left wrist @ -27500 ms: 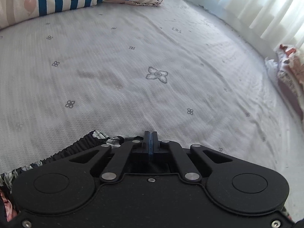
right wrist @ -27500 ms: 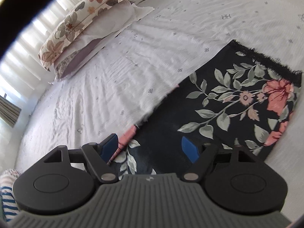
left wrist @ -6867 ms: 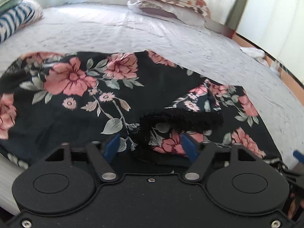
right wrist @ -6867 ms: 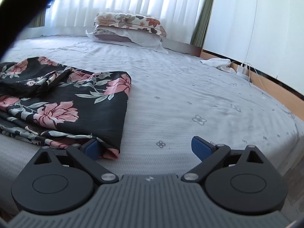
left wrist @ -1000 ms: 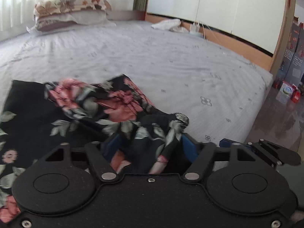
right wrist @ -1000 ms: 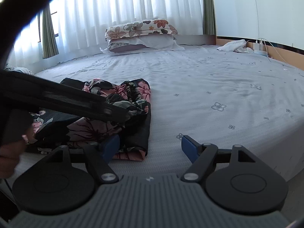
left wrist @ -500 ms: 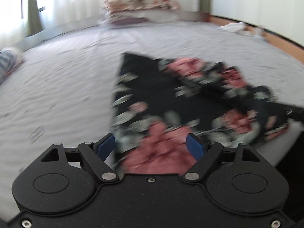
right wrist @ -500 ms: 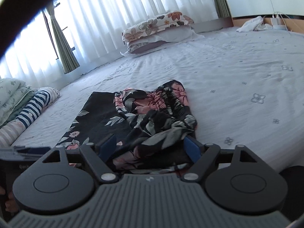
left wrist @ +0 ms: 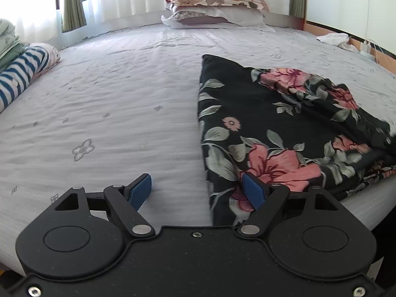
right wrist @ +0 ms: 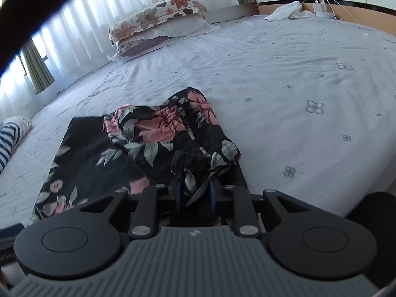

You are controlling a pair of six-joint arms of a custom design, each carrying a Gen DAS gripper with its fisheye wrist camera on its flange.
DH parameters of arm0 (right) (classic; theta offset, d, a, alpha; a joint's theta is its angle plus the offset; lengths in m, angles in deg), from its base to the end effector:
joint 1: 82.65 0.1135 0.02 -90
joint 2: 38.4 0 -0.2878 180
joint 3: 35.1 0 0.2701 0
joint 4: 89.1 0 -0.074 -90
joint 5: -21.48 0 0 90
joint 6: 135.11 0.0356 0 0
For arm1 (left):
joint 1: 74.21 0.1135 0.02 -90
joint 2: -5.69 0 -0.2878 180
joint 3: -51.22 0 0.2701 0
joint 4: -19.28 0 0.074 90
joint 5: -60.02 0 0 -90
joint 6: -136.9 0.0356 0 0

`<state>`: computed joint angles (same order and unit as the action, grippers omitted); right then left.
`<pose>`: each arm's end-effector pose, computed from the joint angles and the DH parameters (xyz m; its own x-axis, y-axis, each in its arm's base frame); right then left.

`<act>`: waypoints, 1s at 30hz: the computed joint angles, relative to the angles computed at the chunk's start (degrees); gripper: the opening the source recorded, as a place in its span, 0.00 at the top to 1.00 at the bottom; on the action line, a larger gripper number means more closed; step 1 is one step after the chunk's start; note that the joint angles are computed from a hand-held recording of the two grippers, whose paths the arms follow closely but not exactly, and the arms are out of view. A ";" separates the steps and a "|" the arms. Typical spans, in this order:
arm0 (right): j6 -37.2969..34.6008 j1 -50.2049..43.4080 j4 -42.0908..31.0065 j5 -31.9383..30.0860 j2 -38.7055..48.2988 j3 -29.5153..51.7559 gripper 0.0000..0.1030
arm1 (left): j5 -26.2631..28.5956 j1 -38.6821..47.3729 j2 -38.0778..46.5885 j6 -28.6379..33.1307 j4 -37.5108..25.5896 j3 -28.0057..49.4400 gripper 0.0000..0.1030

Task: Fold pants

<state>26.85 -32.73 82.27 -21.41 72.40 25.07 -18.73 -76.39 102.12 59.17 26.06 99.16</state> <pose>0.2413 0.2462 0.0893 -0.4373 0.4855 -0.7571 0.4396 0.8498 0.2910 0.3121 -0.0188 0.1248 -0.6108 0.2318 -0.7571 0.3200 0.9469 0.0318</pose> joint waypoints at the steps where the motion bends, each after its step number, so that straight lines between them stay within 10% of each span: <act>1: -0.24 0.82 -1.53 0.38 -0.16 0.29 0.71 | 0.36 0.47 -0.09 -0.23 -0.39 0.08 0.21; 6: -6.73 3.76 -5.65 1.07 -3.50 -0.53 0.22 | -1.90 0.37 -1.67 1.12 -0.59 -0.17 0.21; 11: -11.95 4.74 -8.54 4.97 -10.67 -2.64 0.17 | -6.71 -0.47 -5.55 4.54 3.75 -2.75 0.23; 16: -25.05 -0.22 1.90 3.93 -12.21 -3.26 0.16 | 3.61 1.48 -9.07 -3.26 -0.27 -0.63 0.25; 19: -33.00 -4.97 10.68 -2.23 -8.50 -1.17 0.17 | 7.92 -1.44 -8.15 -3.72 -0.71 0.14 0.59; 20: -34.67 -6.52 12.67 -4.84 -6.94 -0.09 0.18 | 7.00 -3.25 -7.50 -3.18 0.16 -0.14 0.71; 24: -38.59 -11.80 9.33 -13.58 -0.36 8.12 0.81 | 7.00 -6.87 -2.63 -3.24 0.30 0.41 0.85; 30: -40.56 -15.77 1.64 -11.91 7.77 15.96 0.79 | 4.90 -6.97 1.45 -2.22 5.86 -2.34 0.85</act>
